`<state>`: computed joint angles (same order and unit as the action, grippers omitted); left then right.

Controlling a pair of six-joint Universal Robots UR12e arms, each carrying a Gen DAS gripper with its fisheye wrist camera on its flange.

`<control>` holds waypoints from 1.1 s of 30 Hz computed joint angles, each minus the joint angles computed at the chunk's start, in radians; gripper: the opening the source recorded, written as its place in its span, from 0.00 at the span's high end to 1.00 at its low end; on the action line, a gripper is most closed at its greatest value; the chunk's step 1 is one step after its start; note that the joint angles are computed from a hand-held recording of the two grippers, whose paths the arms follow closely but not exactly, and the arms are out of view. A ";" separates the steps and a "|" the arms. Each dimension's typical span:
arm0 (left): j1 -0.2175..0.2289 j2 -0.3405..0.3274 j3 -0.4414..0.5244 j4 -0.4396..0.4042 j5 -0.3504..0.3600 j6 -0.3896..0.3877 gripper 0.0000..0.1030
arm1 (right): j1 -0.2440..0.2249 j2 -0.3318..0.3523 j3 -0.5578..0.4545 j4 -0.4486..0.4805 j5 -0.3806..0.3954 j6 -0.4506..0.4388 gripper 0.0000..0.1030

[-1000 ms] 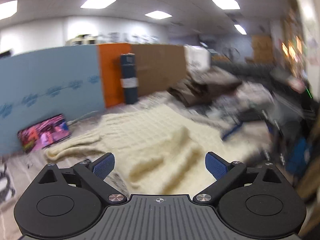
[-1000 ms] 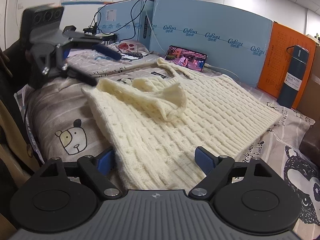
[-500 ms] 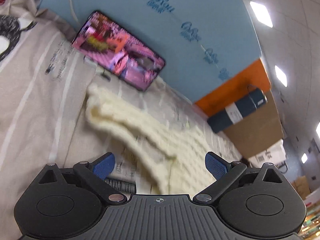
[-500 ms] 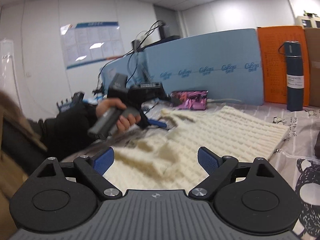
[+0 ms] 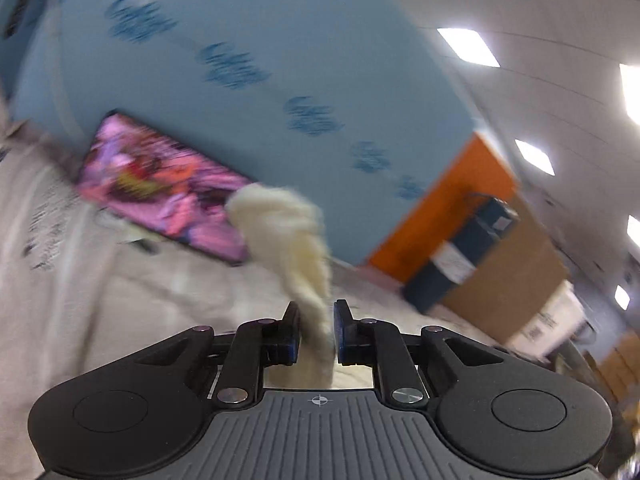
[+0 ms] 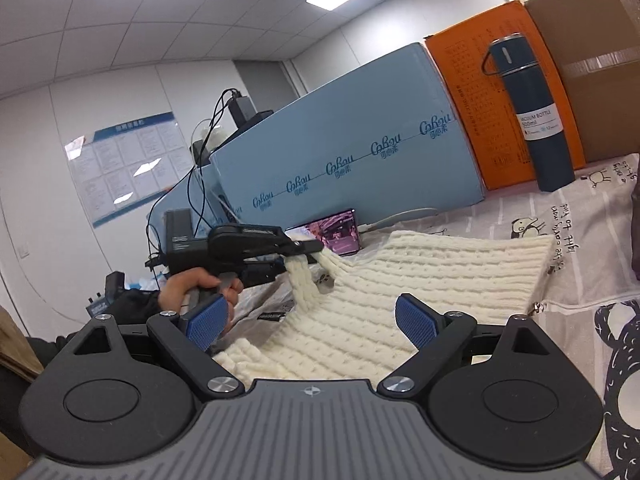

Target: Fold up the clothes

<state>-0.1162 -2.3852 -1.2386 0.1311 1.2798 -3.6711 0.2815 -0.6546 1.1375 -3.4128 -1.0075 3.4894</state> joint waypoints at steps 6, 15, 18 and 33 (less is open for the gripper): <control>-0.020 0.019 0.013 -0.106 -0.142 0.308 0.81 | -0.002 0.004 -0.003 -0.011 0.006 0.009 0.12; -0.044 0.070 -0.033 -0.236 -0.197 0.672 0.15 | -0.004 0.003 0.003 -0.019 -0.001 0.024 0.12; -0.032 0.086 -0.061 -0.173 -0.248 0.707 0.11 | -0.004 0.002 0.004 -0.021 -0.004 0.027 0.12; -0.025 0.101 -0.105 -0.065 -0.159 0.730 0.08 | -0.001 -0.010 0.011 0.058 -0.002 -0.026 0.10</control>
<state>-0.1415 -2.2844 -1.3433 0.0657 1.1207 -2.9411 0.2806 -0.6650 1.1483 -3.3549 -1.0096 3.4634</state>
